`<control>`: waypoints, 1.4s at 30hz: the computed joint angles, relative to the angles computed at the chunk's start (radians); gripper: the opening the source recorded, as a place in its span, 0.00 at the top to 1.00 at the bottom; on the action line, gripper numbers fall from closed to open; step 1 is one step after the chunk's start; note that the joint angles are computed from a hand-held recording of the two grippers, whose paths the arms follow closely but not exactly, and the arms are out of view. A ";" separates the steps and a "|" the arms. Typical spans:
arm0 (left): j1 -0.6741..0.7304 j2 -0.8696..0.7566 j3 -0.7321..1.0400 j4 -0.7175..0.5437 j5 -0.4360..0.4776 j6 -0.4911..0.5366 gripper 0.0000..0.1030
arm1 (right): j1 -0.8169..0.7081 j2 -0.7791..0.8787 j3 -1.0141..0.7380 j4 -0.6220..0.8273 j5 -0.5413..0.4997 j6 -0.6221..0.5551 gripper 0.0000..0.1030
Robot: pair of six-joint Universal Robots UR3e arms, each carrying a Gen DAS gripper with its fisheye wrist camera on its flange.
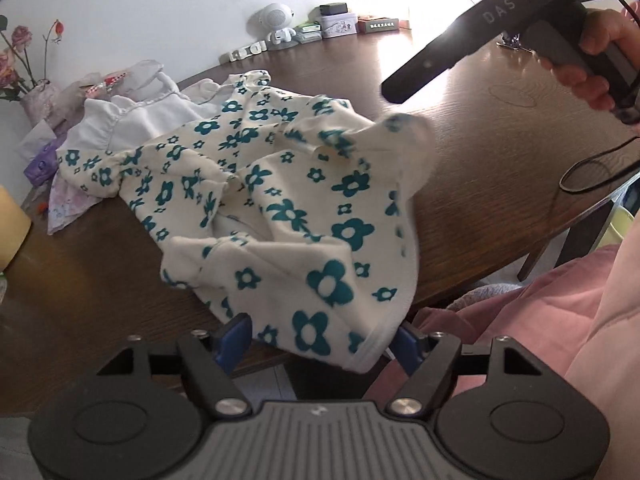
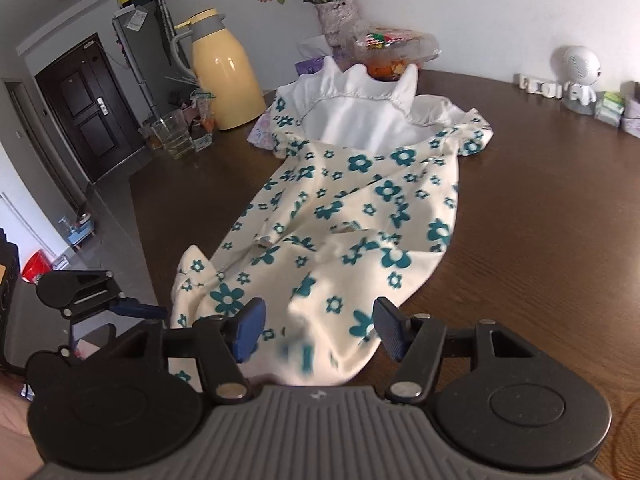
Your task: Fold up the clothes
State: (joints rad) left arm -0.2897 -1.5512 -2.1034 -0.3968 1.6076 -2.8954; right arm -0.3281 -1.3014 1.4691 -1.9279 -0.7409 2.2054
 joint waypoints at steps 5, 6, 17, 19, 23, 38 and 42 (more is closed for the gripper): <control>0.154 0.212 -0.114 -0.068 -0.142 0.060 0.29 | -0.030 -0.004 0.019 -0.057 -0.023 0.049 0.40; 0.185 0.250 -0.122 -0.080 -0.162 0.056 0.28 | -0.019 -0.002 0.030 -0.082 -0.030 0.062 0.40; 0.276 0.008 0.120 -0.100 -0.213 -0.115 0.23 | 0.147 0.081 0.139 -0.496 -0.182 0.304 0.53; 0.270 -0.066 0.166 -0.113 -0.213 -0.146 0.28 | 0.152 0.104 0.130 -0.516 -0.189 0.343 0.60; 0.288 -0.126 0.190 -0.122 -0.237 -0.178 0.68 | 0.144 0.131 0.104 -0.490 -0.186 0.375 0.85; 0.326 -0.003 0.072 -0.074 -0.187 -0.194 0.82 | 0.083 0.114 0.128 -0.447 -0.190 0.342 0.93; 0.313 0.030 0.096 -0.032 -0.156 -0.164 0.53 | 0.062 0.063 0.117 -0.447 -0.144 0.300 0.69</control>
